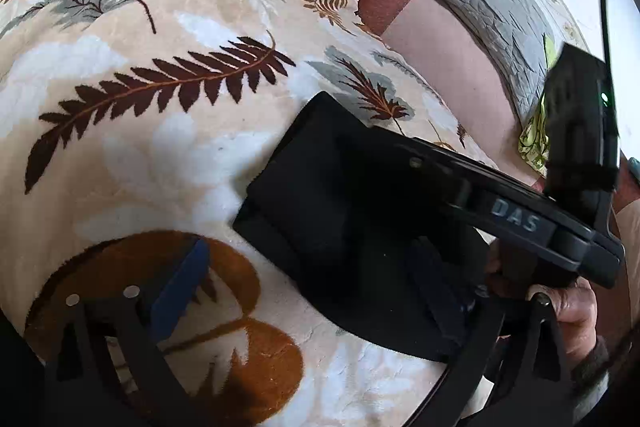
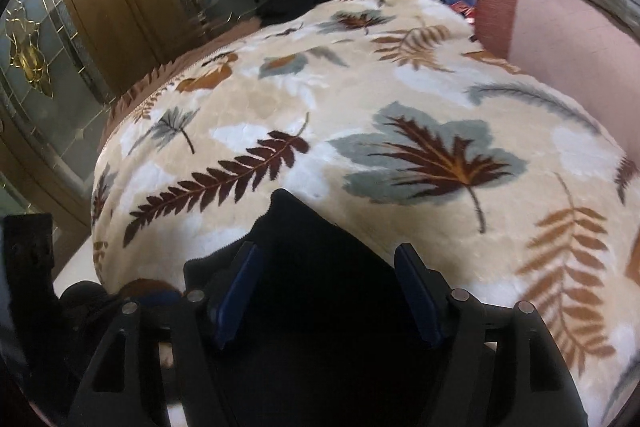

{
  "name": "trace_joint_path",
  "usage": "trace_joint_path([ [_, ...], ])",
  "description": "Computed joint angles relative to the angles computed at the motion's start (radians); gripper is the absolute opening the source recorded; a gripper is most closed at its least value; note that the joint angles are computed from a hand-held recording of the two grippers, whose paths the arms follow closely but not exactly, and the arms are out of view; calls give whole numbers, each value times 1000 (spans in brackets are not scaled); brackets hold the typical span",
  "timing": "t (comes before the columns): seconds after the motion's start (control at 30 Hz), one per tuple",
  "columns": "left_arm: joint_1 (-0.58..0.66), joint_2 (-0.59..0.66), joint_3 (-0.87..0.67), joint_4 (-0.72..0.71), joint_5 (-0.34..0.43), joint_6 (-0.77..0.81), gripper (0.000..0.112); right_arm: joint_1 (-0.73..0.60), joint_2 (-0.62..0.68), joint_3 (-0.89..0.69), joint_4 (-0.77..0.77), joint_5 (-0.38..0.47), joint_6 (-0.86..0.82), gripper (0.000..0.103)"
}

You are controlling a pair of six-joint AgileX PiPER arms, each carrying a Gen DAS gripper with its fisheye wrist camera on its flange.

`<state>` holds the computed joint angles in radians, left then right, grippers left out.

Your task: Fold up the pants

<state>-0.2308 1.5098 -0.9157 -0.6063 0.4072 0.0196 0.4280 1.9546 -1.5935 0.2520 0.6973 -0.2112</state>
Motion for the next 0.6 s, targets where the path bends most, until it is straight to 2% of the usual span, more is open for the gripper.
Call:
trace_joint_path([
  [0.37,-22,0,10,34,-36,-26,103,17,85,-81,-26,30,25,74],
  [0.4,-24,0,10,36,-41,-21,103,21,92,-82,-35,28,37,68],
  [0.43,-26,3,10,33,-45,-13,103,26,91,-71,-61,14,66,50],
  [0.47,-27,4,10,22,-52,5,101,28,87,-59,-72,0,81,42],
  [0.5,-27,2,14,-6,-61,42,80,23,75,-40,-51,-16,71,28],
  [0.53,-25,5,8,-25,-54,74,61,12,55,-14,-11,-33,51,19],
  [0.57,-16,24,-15,-35,-16,106,28,-1,31,11,29,-43,32,17],
  [0.6,0,37,-31,-84,18,161,24,-11,11,31,63,-52,11,14],
])
